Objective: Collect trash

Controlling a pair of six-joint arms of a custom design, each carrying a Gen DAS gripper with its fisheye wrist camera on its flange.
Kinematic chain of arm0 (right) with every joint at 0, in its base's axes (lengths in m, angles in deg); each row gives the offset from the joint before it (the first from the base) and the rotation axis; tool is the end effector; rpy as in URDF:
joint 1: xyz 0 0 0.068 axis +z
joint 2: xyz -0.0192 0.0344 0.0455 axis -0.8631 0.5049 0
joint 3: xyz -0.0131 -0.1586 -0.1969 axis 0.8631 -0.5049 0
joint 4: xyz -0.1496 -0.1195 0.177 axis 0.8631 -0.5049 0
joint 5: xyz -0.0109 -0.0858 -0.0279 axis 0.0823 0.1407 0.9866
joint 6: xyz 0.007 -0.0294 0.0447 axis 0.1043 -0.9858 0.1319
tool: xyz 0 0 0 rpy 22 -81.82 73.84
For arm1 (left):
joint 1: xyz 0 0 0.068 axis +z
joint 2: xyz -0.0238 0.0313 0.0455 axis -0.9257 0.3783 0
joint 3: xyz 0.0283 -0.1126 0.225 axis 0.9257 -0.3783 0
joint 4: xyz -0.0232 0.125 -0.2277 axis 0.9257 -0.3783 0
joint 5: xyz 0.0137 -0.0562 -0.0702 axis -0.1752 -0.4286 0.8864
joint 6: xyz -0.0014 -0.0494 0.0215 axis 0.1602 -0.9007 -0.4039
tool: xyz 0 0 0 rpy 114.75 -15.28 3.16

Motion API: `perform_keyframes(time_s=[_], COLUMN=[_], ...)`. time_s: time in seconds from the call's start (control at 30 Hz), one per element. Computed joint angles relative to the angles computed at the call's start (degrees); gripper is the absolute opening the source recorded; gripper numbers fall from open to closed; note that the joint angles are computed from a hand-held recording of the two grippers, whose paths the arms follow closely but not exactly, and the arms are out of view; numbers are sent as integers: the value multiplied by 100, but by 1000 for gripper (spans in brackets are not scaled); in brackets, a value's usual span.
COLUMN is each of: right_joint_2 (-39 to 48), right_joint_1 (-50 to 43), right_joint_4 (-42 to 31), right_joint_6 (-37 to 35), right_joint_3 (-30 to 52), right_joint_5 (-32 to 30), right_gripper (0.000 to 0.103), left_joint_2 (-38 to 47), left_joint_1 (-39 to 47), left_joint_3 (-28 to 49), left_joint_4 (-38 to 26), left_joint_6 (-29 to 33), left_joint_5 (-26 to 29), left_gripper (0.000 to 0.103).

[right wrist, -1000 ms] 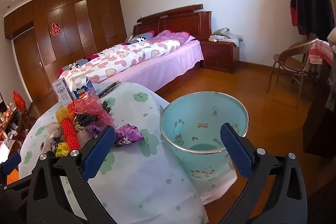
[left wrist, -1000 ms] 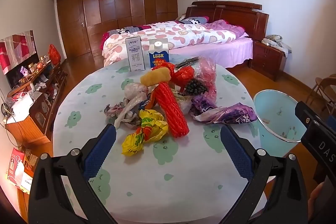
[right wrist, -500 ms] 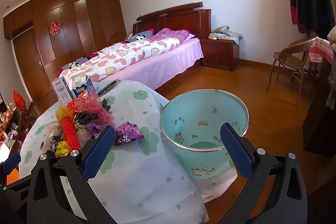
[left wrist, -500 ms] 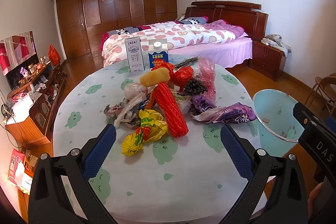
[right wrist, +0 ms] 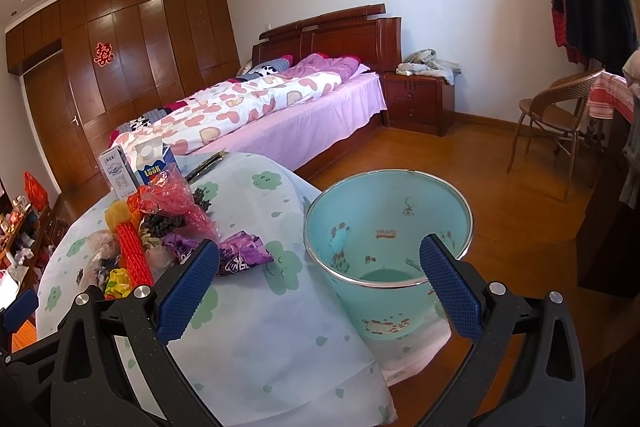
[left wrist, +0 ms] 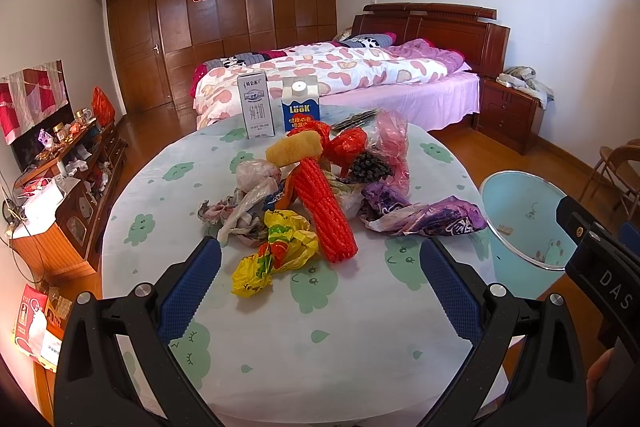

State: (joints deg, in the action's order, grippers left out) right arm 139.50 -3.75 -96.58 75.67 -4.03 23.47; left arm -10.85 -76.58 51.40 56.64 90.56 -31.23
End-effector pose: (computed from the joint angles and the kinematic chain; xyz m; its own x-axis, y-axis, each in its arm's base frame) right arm 0.1836 0.2167 0.2340 -0.3542 0.3637 -0.8615 0.4619 0.8691 0.1769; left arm 0.2259 -0.0339 0.2450 -0.5386 0.1359 -0.8315 0.1531 0.9863 0.0621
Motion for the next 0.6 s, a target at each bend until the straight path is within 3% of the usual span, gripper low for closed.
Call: perform_keyframes(time_s=[0.6], right_joint_2=[-5], right_joint_1=[11], right_joint_4=[-102], right_joint_6=[81], right_joint_3=[33], right_joint_5=[-10], right_gripper=[98], left_joint_2=[-16], left_joint_1=[-5], left_joint_3=[-25], left_joint_4=[17], left_joint_6=[3], left_joint_5=[-6], left_gripper=[97])
